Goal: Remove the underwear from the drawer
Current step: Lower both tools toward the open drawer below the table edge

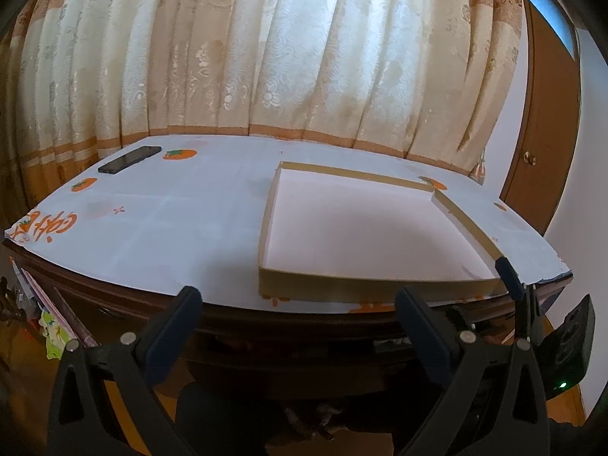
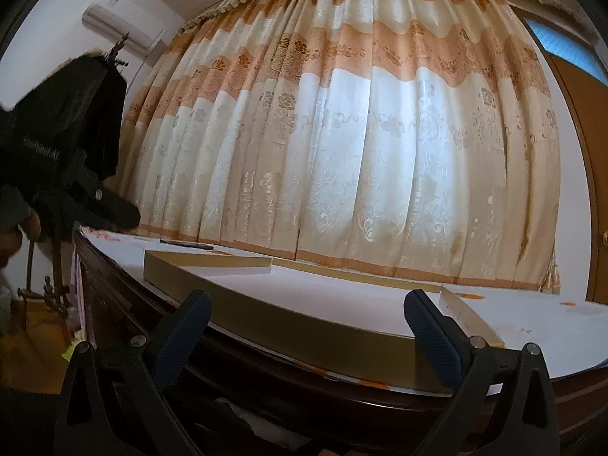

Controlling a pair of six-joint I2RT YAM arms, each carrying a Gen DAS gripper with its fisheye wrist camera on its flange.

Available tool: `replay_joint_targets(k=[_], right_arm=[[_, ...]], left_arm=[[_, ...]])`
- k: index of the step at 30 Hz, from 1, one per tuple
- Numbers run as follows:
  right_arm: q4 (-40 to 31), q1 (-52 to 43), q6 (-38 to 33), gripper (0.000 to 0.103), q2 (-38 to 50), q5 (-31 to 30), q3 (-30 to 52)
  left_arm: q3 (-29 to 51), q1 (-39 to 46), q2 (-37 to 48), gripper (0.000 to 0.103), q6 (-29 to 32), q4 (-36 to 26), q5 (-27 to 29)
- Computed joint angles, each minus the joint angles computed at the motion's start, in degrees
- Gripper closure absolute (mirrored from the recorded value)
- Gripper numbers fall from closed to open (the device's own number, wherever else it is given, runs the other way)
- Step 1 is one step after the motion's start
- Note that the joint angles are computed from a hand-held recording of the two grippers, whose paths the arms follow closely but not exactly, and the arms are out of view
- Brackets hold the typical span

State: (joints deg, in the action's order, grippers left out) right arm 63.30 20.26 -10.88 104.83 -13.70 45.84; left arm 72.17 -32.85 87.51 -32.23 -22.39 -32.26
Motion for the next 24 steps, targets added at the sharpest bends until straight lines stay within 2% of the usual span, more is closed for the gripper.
replay_joint_targets(k=[11,24], right_arm=[[1.34,0.93,-4.61,0.001,1.0,3.21,-0.2],[-4.06,0.87,-7.88,0.001,0.77,2.72,2.38]], left_arm=[[-1.06,0.18,-1.2,0.0,-0.74,0.48,0.21],[-0.97,-0.58,-1.3,0.0,-1.14,-0.15,0.49]])
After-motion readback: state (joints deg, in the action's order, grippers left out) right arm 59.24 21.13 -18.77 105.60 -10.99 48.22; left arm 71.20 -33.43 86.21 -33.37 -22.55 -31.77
